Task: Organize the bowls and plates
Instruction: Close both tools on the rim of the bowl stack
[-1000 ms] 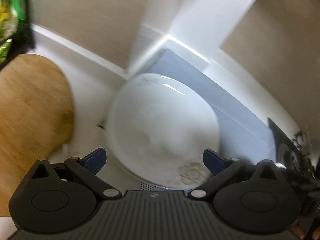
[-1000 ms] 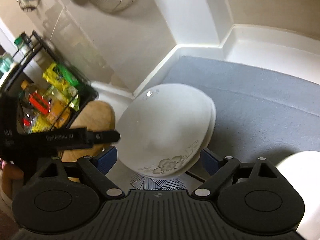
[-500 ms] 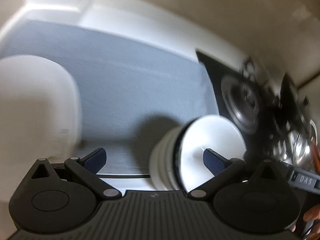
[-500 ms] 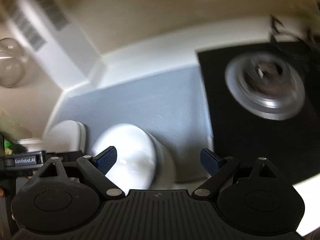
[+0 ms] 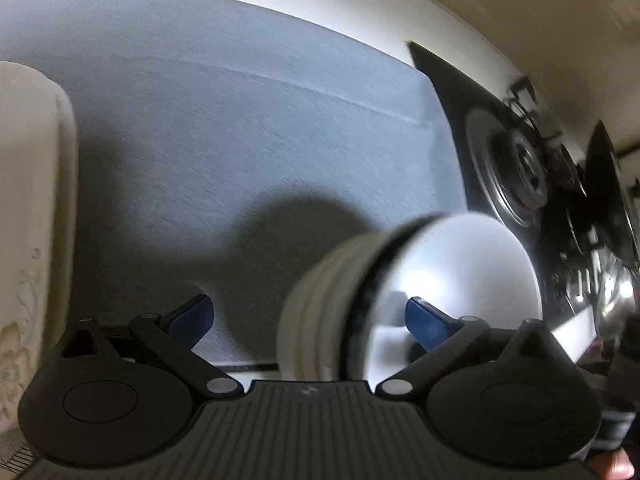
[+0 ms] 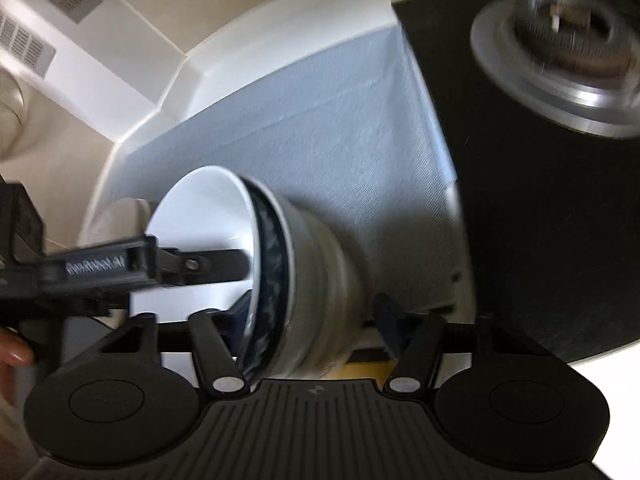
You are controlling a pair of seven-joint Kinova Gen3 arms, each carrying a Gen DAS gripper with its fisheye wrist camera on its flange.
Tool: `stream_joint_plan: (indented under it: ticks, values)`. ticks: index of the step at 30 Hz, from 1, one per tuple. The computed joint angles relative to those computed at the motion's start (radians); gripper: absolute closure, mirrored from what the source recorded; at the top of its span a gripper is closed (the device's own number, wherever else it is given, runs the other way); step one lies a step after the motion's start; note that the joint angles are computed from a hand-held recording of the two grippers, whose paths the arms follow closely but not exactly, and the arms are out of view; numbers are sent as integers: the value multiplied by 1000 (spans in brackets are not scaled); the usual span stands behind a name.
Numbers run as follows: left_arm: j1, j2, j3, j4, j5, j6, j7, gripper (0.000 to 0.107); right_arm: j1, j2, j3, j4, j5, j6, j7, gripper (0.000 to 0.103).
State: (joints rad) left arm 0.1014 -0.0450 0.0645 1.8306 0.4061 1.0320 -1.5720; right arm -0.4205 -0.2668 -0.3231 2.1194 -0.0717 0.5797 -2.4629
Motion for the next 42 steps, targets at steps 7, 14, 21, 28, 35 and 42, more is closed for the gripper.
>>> stream_joint_plan:
  ticks: [7, 14, 21, 28, 35, 42]
  values:
    - [25, -22, 26, -5, -3, -21, -13, 31, -4, 10, 0, -22, -5, 22, 7, 48]
    - [37, -50, 13, -10, -31, -14, -16, 45, 5, 0, -32, -42, 52, 52, -24, 56]
    - [20, -73, -19, 2, 3, 5, -48, 50, -4, -18, -15, -29, 39, 43, -30, 62]
    - [-6, -66, -48, 24, 64, 13, -122, 51, 8, -21, -26, -14, 49, 23, -15, 59]
    - [-47, -30, -22, 33, 91, 24, -122, 18, -13, -9, 31, -8, -27, 14, 35, 50]
    - [-59, -5, -22, 26, 155, 48, -130, 21, -76, 16, 156, 13, -207, 4, 138, 38]
